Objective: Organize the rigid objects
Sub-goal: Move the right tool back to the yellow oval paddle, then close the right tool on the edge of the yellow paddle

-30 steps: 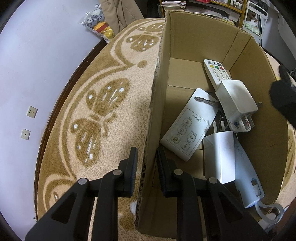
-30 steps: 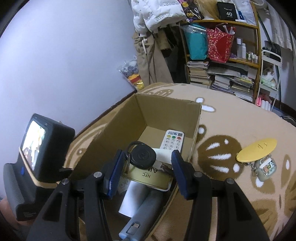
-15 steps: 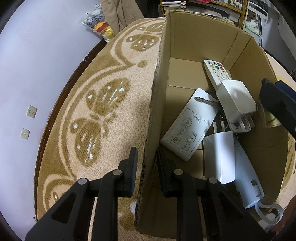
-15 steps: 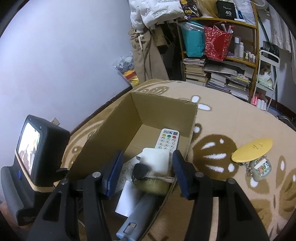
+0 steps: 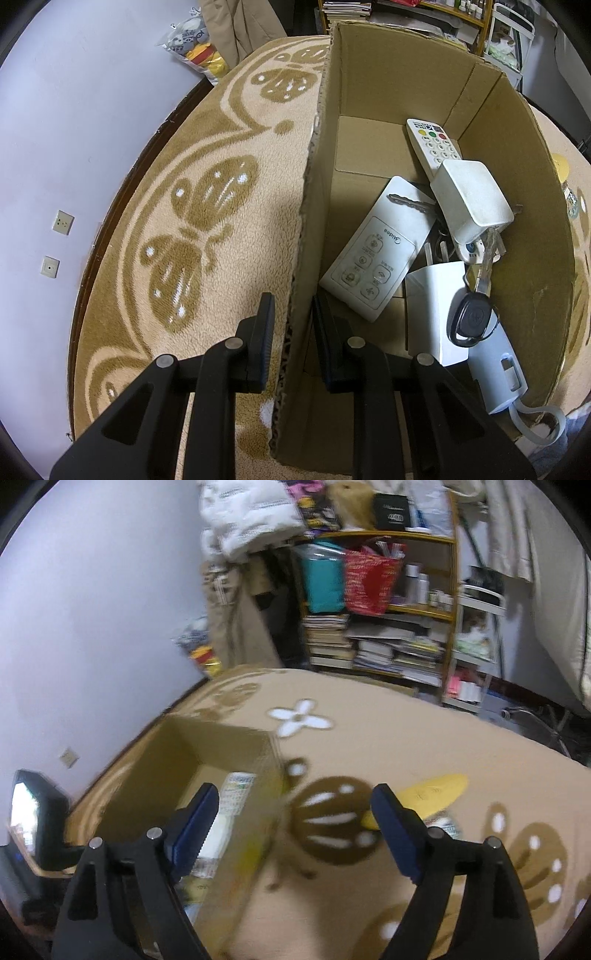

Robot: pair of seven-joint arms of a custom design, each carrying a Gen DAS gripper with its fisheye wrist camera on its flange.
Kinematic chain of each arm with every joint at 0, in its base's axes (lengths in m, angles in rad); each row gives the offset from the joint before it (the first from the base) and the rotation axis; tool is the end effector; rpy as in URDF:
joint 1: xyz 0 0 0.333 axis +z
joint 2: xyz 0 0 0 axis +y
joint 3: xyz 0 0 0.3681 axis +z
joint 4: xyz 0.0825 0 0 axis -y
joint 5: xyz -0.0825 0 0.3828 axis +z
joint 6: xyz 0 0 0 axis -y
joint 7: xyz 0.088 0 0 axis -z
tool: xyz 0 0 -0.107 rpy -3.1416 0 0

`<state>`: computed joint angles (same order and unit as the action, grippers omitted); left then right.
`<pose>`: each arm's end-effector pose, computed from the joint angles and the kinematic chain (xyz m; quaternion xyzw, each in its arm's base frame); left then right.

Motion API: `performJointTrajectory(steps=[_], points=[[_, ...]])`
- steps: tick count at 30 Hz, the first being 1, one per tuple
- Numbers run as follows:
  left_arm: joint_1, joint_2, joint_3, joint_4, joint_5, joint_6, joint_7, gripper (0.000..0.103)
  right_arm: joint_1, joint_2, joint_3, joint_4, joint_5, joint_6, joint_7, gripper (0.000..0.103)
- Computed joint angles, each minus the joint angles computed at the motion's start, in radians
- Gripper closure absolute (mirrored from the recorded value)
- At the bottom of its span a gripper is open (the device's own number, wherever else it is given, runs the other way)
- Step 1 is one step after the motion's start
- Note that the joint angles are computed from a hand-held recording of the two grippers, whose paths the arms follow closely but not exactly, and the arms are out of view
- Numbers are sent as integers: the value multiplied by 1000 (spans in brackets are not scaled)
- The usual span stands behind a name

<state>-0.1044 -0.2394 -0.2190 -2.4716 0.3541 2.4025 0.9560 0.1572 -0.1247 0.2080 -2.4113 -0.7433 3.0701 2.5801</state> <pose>0.4278 -0.1441 0.4474 -0.7134 0.6792 -0.0256 0.1708 0.4498 0.2335 0.4871 -0.6785 0.6221 -0.2067 0.3316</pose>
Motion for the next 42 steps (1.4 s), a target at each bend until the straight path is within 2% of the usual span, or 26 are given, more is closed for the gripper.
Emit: performJointTrajectory(steps=[6, 11, 17, 24, 26, 29, 31, 33, 35, 38, 40, 41, 42], points=[[0, 1, 0, 1, 3, -2, 0, 82, -30, 59, -59, 9, -33, -15, 39, 14], [-1, 2, 0, 2, 4, -3, 0, 82, -11, 108, -121, 29, -63, -49, 47, 14], [-1, 2, 1, 3, 4, -5, 3, 82, 25, 169, -179, 45, 97, -55, -93, 14], [-1, 2, 0, 4, 7, -7, 3, 82, 48, 227, -197, 63, 329, -66, -268, 14], [0, 2, 1, 4, 7, -7, 5, 82, 64, 242, -214, 68, 347, -61, -280, 14], [0, 2, 1, 4, 7, -7, 4, 82, 103, 265, -260, 76, 310, -46, -224, 15], [0, 2, 1, 4, 8, -7, 4, 82, 126, 271, -283, 77, 290, -37, -199, 26], [0, 2, 1, 4, 9, -8, 3, 82, 172, 276, -335, 89, 203, -43, -115, 29], [0, 2, 0, 4, 9, -8, 3, 82, 161, 277, -324, 92, 203, -39, -117, 34], [1, 4, 2, 5, 9, -6, 5, 82, 152, 273, -316, 93, 213, -30, -123, 50], [1, 5, 5, 4, 5, -3, 8, 82, 147, 269, -313, 85, 217, -3, -128, 67], [2, 5, 6, 4, 2, -2, 10, 82, 116, 268, -274, 75, 276, 24, -185, 71], [2, 6, 6, 4, 2, -2, 10, 82, 112, 269, -265, 72, 302, 38, -213, 78]])
